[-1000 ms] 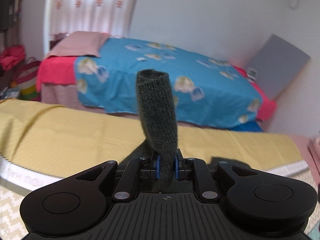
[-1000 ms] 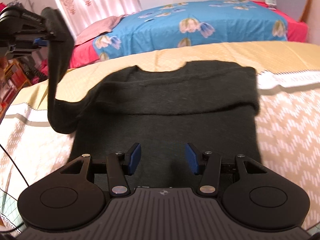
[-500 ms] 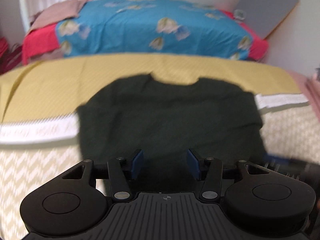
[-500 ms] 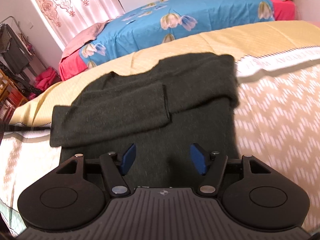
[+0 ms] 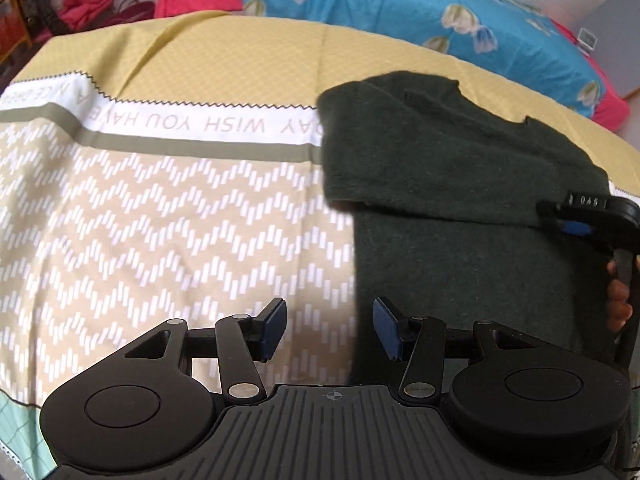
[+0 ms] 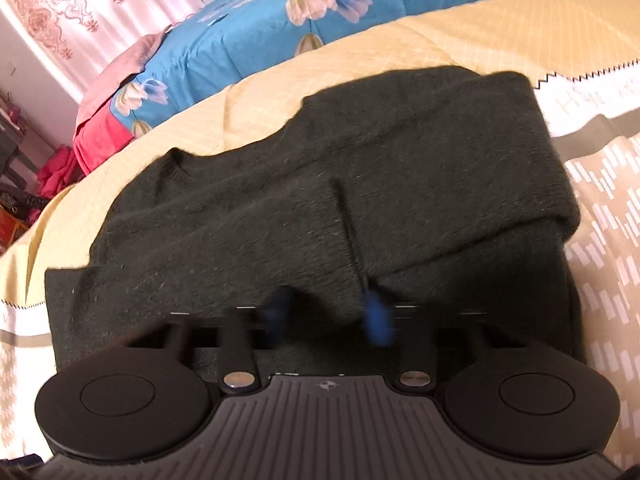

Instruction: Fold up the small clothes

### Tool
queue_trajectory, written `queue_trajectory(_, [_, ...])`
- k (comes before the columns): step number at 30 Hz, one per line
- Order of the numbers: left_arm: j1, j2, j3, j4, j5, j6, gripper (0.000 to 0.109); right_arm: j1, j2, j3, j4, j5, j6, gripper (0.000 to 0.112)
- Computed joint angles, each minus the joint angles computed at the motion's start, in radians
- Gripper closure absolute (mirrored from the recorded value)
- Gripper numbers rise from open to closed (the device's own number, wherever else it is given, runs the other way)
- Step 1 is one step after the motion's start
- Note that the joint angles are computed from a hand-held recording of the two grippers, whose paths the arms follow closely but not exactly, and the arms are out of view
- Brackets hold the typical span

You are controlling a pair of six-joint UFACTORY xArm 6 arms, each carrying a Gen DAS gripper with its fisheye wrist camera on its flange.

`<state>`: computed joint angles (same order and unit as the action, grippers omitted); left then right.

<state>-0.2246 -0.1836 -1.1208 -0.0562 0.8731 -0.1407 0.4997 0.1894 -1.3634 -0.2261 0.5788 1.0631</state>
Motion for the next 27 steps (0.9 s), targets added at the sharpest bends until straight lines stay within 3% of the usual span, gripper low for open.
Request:
queue_trajectory(1, [0.001,-0.002,0.001,-0.001,0.000,-0.001,0.006,0.006,-0.001,-0.003,0.005,0.008,-0.012,0.103])
queue_trajectory(4, [0.005,0.005,-0.001,-0.010,-0.006,0.003,0.006,0.017,-0.023,0.002,-0.040,0.007,0.000,0.104])
queue_trajectory(8, [-0.014,0.041,-0.034,-0.018,-0.019,0.005,0.006,0.004,-0.092,0.038,-0.055,-0.065,-0.021,0.104])
queue_trajectory(12, [-0.035,0.071,-0.069,-0.022,-0.031,0.020,0.006,-0.023,-0.221,0.136,-0.265,-0.113,0.153,0.104])
queue_trajectory(14, [-0.044,0.089,-0.088,-0.024,-0.033,0.028,0.006,-0.037,-0.267,0.184,-0.302,-0.076,0.181,0.104])
queue_trajectory(18, [-0.069,0.142,-0.144,-0.003,-0.038,0.050,0.006,-0.050,-0.260,0.207,-0.217,0.077,0.070,0.103])
queue_trajectory(20, [-0.078,0.171,-0.178,0.009,-0.042,0.058,0.006,-0.041,-0.266,0.220,-0.241,0.119,0.071,0.095])
queue_trajectory(21, [-0.082,0.190,-0.201,0.018,-0.041,0.059,0.006,-0.035,-0.269,0.220,-0.258,0.134,0.091,0.094])
queue_trajectory(23, [-0.088,0.225,-0.244,0.033,-0.044,0.064,0.006,-0.025,-0.278,0.222,-0.319,0.137,0.138,0.079])
queue_trajectory(27, [-0.107,0.332,-0.368,0.081,-0.053,0.047,0.006,-0.004,-0.247,0.169,-0.450,0.126,0.149,0.076])
